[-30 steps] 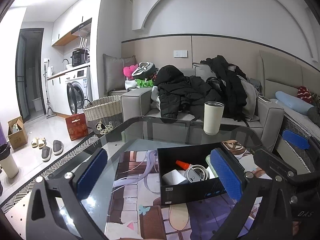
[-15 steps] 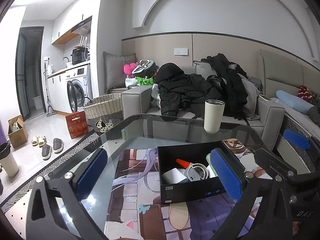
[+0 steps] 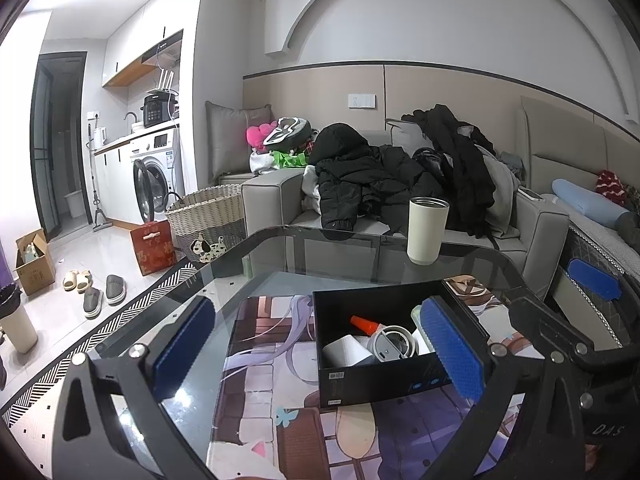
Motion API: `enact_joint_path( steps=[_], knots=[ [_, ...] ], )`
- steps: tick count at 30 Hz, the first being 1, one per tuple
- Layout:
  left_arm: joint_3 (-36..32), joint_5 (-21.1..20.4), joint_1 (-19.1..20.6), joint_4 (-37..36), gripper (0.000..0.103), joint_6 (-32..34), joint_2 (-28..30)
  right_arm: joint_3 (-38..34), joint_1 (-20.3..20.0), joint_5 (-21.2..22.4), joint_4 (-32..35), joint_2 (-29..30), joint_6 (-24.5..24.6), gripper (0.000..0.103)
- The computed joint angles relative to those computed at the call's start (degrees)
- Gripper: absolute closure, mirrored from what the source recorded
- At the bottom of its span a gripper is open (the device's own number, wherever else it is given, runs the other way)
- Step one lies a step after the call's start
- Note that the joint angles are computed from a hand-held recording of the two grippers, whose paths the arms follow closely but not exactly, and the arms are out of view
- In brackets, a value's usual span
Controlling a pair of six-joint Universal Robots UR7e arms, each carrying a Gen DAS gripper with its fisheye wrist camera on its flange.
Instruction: Organize rigid objects
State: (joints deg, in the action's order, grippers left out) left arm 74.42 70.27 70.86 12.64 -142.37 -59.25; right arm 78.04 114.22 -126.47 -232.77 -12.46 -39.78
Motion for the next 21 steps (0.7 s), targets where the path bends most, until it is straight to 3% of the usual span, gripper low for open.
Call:
enact_joint_path(
  steps=[21],
  knots=[
    [-0.1, -0.1, -0.1, 0.3, 0.0, -0.3, 0.1, -0.4, 0.1, -0.2, 0.2, 0.2, 0.0, 0.001]
  ],
)
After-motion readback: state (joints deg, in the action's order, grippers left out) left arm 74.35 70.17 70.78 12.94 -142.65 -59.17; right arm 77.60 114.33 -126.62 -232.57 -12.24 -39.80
